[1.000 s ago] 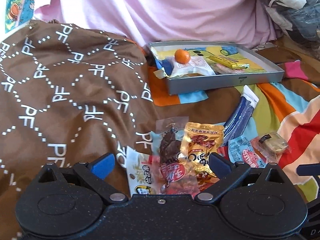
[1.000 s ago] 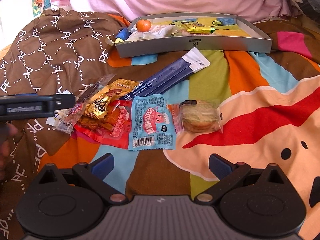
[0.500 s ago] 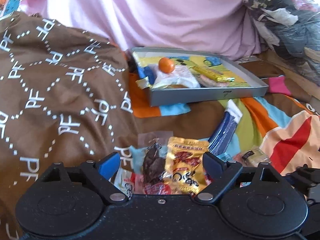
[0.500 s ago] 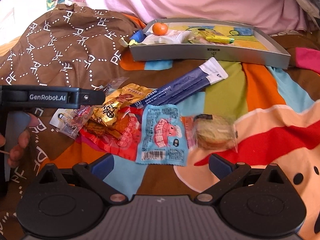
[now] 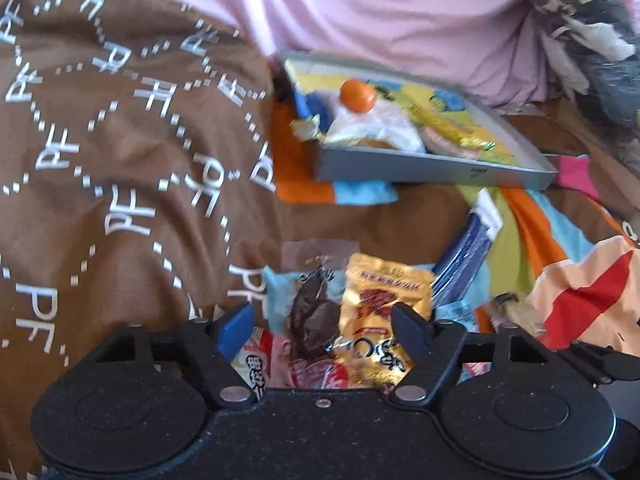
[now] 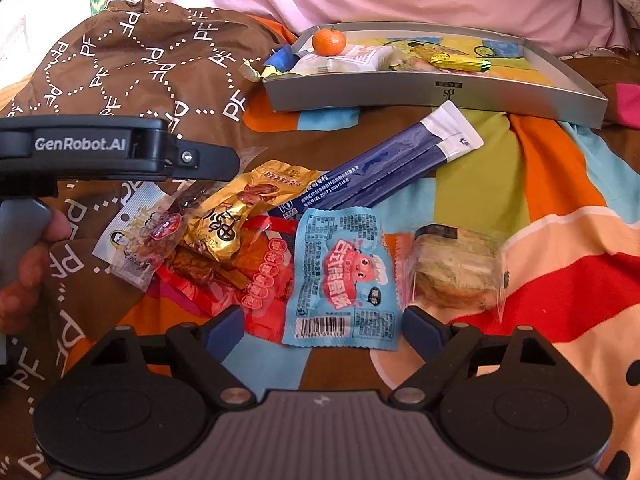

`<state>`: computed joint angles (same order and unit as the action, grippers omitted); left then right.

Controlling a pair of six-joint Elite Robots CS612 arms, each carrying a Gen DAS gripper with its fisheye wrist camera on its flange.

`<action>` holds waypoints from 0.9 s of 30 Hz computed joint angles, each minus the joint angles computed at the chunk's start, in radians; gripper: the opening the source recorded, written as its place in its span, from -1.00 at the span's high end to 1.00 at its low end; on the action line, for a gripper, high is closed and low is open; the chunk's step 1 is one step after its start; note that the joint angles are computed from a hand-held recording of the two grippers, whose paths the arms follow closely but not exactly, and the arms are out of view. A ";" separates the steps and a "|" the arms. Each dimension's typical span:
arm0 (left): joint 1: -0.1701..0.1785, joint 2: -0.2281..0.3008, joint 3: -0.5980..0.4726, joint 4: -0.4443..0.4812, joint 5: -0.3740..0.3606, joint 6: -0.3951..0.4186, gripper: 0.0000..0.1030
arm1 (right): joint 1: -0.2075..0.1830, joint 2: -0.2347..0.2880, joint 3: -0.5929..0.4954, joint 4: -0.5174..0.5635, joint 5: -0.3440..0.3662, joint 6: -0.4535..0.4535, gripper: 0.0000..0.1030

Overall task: Organize snacks
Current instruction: 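Move the left tool to the dark meat pack while the right tool approaches the blue printed packet, then close the left tool on the dark meat pack while the right tool grasps the blue packet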

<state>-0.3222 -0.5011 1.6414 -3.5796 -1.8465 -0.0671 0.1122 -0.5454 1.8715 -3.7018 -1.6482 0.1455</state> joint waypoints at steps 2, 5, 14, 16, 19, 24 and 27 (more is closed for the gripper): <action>0.000 0.001 -0.004 0.006 0.001 0.003 -0.38 | 0.001 0.005 -0.008 -0.002 -0.006 0.001 -0.72; -0.001 0.000 -0.006 0.022 -0.002 0.012 -0.34 | -0.002 0.010 -0.020 -0.005 -0.009 0.009 -0.65; 0.005 -0.009 -0.009 0.077 -0.024 -0.043 -0.35 | -0.002 0.024 -0.046 0.003 -0.025 -0.009 -0.56; 0.004 -0.012 -0.006 0.082 -0.019 -0.041 -0.32 | -0.002 0.026 -0.045 -0.002 -0.024 -0.005 -0.55; -0.001 -0.018 0.003 0.082 -0.001 -0.030 -0.22 | -0.003 0.029 -0.041 -0.018 -0.015 0.001 -0.54; -0.004 -0.027 0.014 0.089 0.018 -0.028 -0.03 | -0.005 0.029 -0.037 -0.026 -0.011 0.009 -0.44; -0.004 -0.032 0.019 0.096 0.019 -0.026 0.09 | -0.002 0.028 -0.034 -0.029 -0.022 0.014 -0.40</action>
